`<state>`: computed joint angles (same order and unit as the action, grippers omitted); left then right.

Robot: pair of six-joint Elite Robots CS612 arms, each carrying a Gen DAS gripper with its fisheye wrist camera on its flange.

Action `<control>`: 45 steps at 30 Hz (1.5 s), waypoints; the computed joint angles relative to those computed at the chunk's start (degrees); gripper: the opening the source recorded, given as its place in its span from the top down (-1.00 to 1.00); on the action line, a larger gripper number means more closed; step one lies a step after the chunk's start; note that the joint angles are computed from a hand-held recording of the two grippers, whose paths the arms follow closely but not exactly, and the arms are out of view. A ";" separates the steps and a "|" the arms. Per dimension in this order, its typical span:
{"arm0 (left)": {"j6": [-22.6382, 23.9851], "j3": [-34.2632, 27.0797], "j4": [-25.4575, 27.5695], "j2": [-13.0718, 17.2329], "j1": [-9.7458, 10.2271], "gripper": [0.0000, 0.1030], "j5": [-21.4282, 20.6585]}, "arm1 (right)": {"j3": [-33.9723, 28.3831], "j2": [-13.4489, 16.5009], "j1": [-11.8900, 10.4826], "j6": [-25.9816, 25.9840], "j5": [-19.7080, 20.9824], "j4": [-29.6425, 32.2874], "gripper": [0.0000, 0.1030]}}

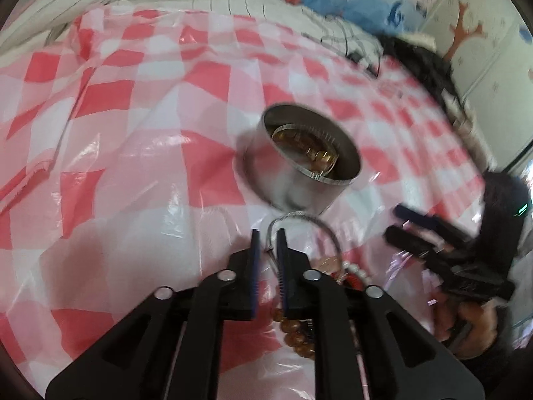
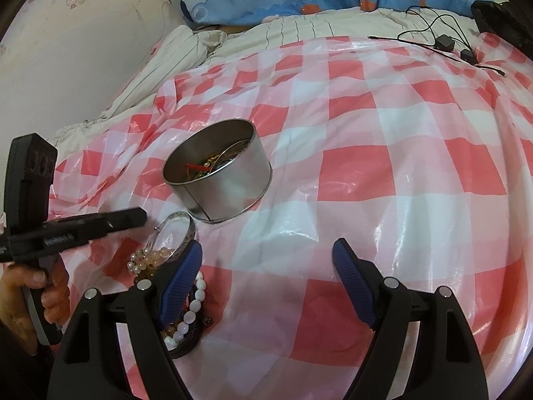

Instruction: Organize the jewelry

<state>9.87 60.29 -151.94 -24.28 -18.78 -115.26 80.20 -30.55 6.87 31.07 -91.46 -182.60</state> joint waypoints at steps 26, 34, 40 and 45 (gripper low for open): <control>-14.26 -3.97 -10.32 2.90 1.71 1.00 -18.91 | -7.62 2.62 3.13 -19.31 0.94 6.79 -0.51; -1.67 -2.55 -2.82 1.52 -0.88 0.83 -7.83 | -6.78 2.28 2.06 -15.43 4.23 7.81 -0.51; 2.70 -0.98 -4.30 1.18 -1.97 0.39 -4.32 | -5.50 1.99 1.21 -11.68 6.82 6.38 -0.53; 2.98 -0.27 -5.50 0.74 -2.14 0.88 -3.09 | -5.93 1.98 1.71 -13.57 5.23 7.69 -0.53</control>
